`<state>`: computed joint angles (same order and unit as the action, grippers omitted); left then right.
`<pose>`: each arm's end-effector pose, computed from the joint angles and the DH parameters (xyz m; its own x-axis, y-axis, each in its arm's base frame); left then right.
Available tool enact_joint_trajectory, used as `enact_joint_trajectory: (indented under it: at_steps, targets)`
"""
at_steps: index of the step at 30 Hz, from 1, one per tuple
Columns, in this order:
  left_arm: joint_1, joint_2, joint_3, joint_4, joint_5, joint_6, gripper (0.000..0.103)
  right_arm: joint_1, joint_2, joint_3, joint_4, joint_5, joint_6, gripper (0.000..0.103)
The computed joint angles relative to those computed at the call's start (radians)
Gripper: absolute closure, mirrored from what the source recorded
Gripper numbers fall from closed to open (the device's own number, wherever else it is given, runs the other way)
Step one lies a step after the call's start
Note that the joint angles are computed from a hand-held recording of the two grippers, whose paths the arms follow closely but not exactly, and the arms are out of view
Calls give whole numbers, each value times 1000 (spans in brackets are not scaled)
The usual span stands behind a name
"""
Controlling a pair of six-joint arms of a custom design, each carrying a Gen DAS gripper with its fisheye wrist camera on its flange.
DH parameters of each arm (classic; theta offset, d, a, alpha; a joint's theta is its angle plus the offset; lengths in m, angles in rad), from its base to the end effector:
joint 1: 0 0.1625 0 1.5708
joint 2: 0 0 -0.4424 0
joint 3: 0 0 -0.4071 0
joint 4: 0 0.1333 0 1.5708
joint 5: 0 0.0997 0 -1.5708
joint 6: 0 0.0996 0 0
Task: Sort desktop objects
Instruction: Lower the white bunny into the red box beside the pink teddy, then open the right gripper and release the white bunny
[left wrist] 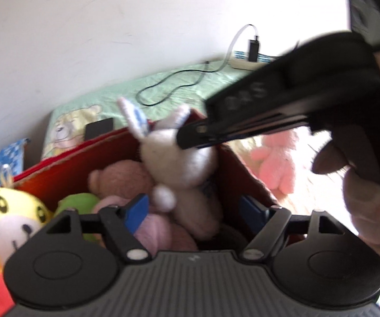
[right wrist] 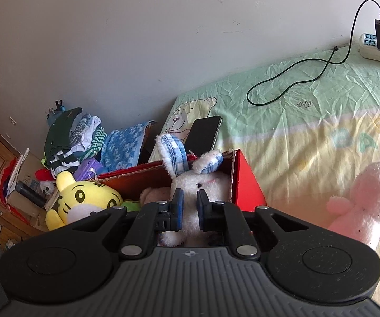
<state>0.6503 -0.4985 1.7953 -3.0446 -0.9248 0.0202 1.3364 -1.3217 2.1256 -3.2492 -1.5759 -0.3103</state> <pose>-0.3692 -0.5236 -0.0786 -0.5519 0.5833 -0.5960 0.7948 0.5843 -0.1641 0.0056 -0.5482 0.3107 -0.9708 0.0343 0.2374 -0.1549 0.6661 -0.7296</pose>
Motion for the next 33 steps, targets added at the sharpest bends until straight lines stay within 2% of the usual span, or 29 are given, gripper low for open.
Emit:
enact_joint_trajectory:
  at_steps: [5,7,14,16,25,30,33]
  targets:
    - [-1,-16,-17,83,57,-92,22,2,-13,28,-39,-14,8,84]
    - [0,-24,-23,123,70,-129,25,5,-14,38,-53,-33,6,84]
    - [-12,-51,-20,199,110,-238,27,19,-13,70,-113,-76,-39,81]
    - [-21,-58,-19,222,136,-279,24,22,-16,74,-114,-83,-52,80]
    - [-56,-76,-28,373,230,-487,24,7,-65,107,-69,-54,-90,80]
    - [-72,-74,-39,482,280,-608,23,7,-98,118,-18,-47,-104,73]
    - [-78,-74,-44,541,294,-675,23,2,-116,123,9,-39,-114,72]
